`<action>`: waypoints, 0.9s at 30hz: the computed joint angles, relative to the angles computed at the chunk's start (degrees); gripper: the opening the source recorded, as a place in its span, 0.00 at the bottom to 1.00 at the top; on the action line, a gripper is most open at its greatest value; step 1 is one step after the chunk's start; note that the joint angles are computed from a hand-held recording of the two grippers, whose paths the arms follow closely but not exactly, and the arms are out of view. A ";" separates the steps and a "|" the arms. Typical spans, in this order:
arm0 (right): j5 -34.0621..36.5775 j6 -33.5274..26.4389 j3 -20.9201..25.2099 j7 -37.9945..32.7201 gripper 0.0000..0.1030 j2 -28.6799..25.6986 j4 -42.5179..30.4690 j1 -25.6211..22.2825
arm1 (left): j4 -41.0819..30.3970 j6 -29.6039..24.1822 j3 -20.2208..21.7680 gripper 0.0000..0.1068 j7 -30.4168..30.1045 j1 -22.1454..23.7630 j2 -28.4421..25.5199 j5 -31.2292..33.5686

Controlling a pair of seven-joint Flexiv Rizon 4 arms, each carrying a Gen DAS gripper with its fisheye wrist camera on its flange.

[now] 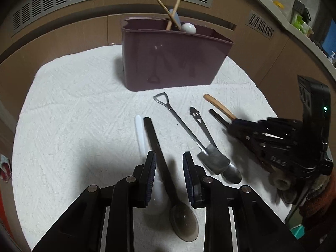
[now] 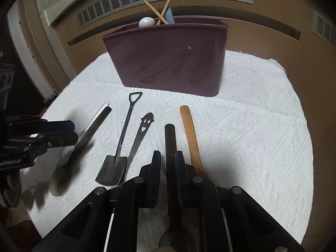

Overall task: Organize utensils
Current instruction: 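Grasp a metal spoon handle with the right tool while the left tool grasps another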

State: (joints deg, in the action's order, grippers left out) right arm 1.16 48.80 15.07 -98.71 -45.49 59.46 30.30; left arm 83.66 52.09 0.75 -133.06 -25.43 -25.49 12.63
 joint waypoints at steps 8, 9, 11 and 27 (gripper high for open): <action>-0.50 3.44 0.26 0.70 0.08 0.50 2.31 -0.70 | -6.70 -7.47 -0.25 0.26 -0.44 0.36 -4.86 -1.62; -0.31 4.73 0.00 1.05 0.08 0.85 3.24 -0.81 | -7.02 -7.30 -1.07 0.26 0.75 0.95 -5.61 -2.92; 0.06 5.97 0.24 1.20 0.08 1.14 4.08 -1.29 | -8.89 -8.04 -0.46 0.26 1.15 0.07 -6.70 -2.07; -0.47 3.86 0.79 0.30 0.14 1.44 4.07 -1.41 | -18.75 -16.39 1.90 0.15 3.26 -1.95 -11.55 1.01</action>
